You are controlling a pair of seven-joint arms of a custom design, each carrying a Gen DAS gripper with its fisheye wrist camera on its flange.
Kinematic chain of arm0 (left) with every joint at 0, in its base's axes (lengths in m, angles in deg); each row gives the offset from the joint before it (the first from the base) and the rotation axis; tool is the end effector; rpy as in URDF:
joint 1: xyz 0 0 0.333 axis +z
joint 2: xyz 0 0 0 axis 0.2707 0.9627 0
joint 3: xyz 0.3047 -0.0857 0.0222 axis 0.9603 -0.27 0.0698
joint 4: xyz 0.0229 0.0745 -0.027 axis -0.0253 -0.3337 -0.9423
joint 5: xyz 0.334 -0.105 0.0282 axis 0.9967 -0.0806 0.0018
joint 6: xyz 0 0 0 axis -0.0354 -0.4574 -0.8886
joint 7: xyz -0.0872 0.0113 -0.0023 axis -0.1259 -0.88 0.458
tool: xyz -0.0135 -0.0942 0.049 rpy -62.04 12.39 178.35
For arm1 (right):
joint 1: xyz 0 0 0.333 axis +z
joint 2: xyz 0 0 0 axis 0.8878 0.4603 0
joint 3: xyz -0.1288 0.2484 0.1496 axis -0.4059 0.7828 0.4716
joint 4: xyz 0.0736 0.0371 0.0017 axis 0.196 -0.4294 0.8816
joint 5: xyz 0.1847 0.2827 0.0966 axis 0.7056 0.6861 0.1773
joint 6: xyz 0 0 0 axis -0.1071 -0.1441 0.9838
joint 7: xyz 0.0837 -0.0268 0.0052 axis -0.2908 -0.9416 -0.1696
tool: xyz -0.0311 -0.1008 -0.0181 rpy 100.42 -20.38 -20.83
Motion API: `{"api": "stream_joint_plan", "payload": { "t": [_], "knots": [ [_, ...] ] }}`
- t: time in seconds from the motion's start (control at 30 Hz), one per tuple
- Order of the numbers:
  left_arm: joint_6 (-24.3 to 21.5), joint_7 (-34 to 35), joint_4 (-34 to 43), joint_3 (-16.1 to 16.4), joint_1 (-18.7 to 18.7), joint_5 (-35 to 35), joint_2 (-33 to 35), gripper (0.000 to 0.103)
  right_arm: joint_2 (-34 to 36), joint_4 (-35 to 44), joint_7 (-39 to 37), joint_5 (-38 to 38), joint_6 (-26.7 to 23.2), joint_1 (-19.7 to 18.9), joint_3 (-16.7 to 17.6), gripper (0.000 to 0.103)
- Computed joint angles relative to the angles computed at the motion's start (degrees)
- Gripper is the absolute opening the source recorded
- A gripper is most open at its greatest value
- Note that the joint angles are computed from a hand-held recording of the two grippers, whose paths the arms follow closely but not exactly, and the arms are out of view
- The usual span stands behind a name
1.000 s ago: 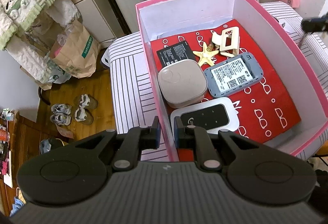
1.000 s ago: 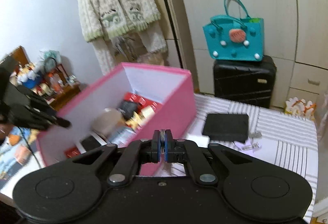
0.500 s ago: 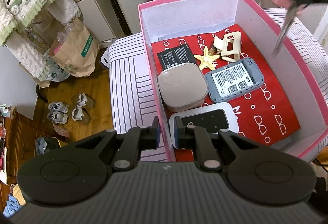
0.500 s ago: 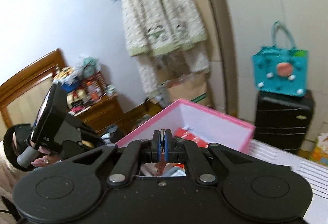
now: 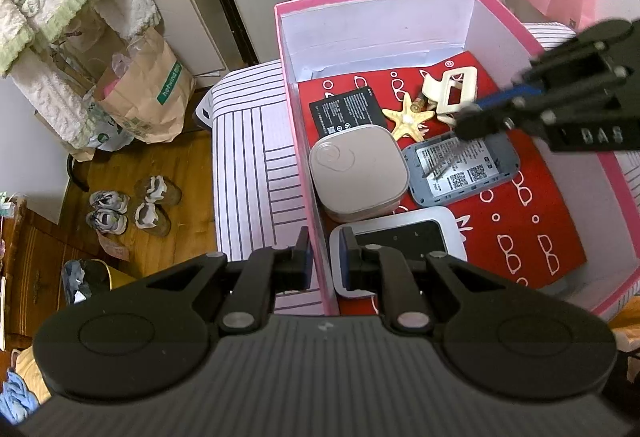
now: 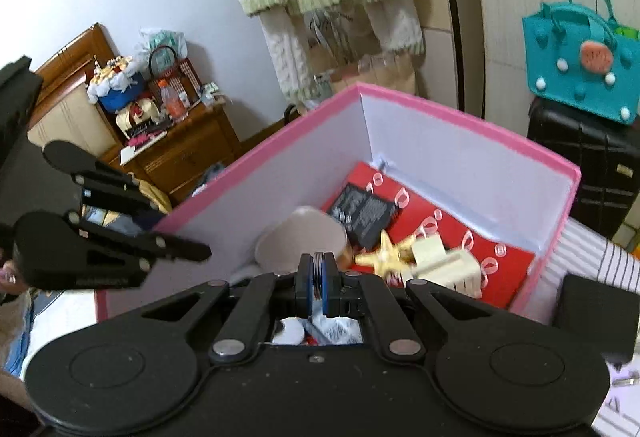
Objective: Organize rigid objects
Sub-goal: 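Carry the silver keys into the pink box and release them, then move the right gripper to the lilac starfish clip and grasp it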
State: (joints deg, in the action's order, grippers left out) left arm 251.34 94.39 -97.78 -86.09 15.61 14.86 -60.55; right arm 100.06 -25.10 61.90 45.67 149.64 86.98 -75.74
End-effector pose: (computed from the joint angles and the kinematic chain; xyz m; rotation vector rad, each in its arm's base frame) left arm 0.6195 -0.1576 0.3603 -1.2594 2.4265 -0.5614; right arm 0.5926 0.3708 0.3395 -1.9473 1.3245 -0.2099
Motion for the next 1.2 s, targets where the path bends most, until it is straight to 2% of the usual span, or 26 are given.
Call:
{"api": "stream_joint_plan", "payload": {
  "t": [0.07,0.13,0.17,0.23,0.27,0.3,0.33,0.37,0.43,0.5,0.57,0.63,0.7,0.77,0.87,0.97,1.07,1.2],
  "knots": [
    [0.4,-0.8,-0.3,0.1,-0.1,-0.2,-0.1,0.013,-1.8,-2.7,-0.1,-0.5,1.5,0.8,-1.4,0.010],
    [1.2,-1.3,-0.7,0.1,-0.1,-0.3,-0.2,0.013,-4.6,-5.9,1.1,-2.2,2.5,3.3,-5.3,0.012],
    [1.4,-1.4,-0.9,0.0,0.1,-0.4,-0.2,0.013,-6.2,-7.9,0.3,-2.1,3.9,2.9,-5.0,0.013],
    [1.6,-1.7,-1.1,-0.3,0.4,-0.7,-0.3,0.013,-9.3,-12.8,-1.5,-2.2,8.5,-2.3,0.7,0.014],
    [1.5,-1.8,-1.0,-0.3,0.4,-0.7,-0.3,0.013,-10.9,-16.2,-0.9,-3.5,11.7,-5.9,4.3,0.018],
    [1.3,-1.9,-0.9,-0.3,0.4,-0.6,-0.3,0.013,-12.6,-19.5,-1.0,-3.0,14.9,-7.5,5.9,0.023],
    [1.2,-2.0,-1.0,0.0,0.1,-0.2,-0.4,0.013,-13.9,-21.5,-1.7,-1.5,17.1,-7.2,5.6,0.025],
    [1.3,-2.2,-1.0,0.3,-0.2,0.2,-0.4,0.013,-15.6,-24.2,-3.0,1.4,19.6,-4.8,3.2,0.026],
    [1.2,-2.6,-1.0,0.7,-0.7,0.9,-0.5,0.013,-17.7,-27.9,-1.6,3.3,21.9,2.2,-4.8,0.028],
    [1.1,-2.9,-0.9,0.8,-0.8,1.2,-0.4,0.014,-19.0,-30.9,-4.5,10.1,23.8,9.7,-12.0,0.030],
    [1.3,-3.2,-1.0,0.9,-0.9,1.5,-0.5,0.014,-19.4,-33.0,-8.0,16.8,25.1,14.0,-16.0,0.030],
    [1.2,-3.1,-1.1,0.6,-0.6,1.4,-0.5,0.014,-19.4,-34.6,-10.9,22.6,26.5,15.9,-17.3,0.032],
    [1.0,-2.8,-0.9,0.3,-0.4,1.3,-0.3,0.014,-18.7,-36.0,-12.4,26.1,28.7,16.1,-17.0,0.036],
    [0.8,-2.7,-0.6,0.3,-0.5,1.4,-0.2,0.014,-17.9,-36.9,-12.3,27.1,30.0,14.5,-15.4,0.040],
    [0.1,-2.0,0.1,-0.1,-0.1,1.0,0.2,0.014,-15.9,-37.0,-11.1,26.6,31.1,11.3,-12.6,0.049],
    [-0.4,-1.1,0.3,-0.4,0.2,0.5,0.3,0.014,-13.4,-35.6,-10.6,27.0,30.7,9.8,-12.0,0.053],
    [0.3,-0.3,0.0,-0.6,0.5,0.1,0.2,0.014,-10.9,-34.6,-7.9,24.0,32.4,7.6,-10.6,0.056],
    [0.6,0.3,-0.2,-1.0,0.8,-0.5,0.2,0.014,-6.7,-30.2,-11.2,26.4,33.2,10.1,-13.5,0.058]
  ]
}}
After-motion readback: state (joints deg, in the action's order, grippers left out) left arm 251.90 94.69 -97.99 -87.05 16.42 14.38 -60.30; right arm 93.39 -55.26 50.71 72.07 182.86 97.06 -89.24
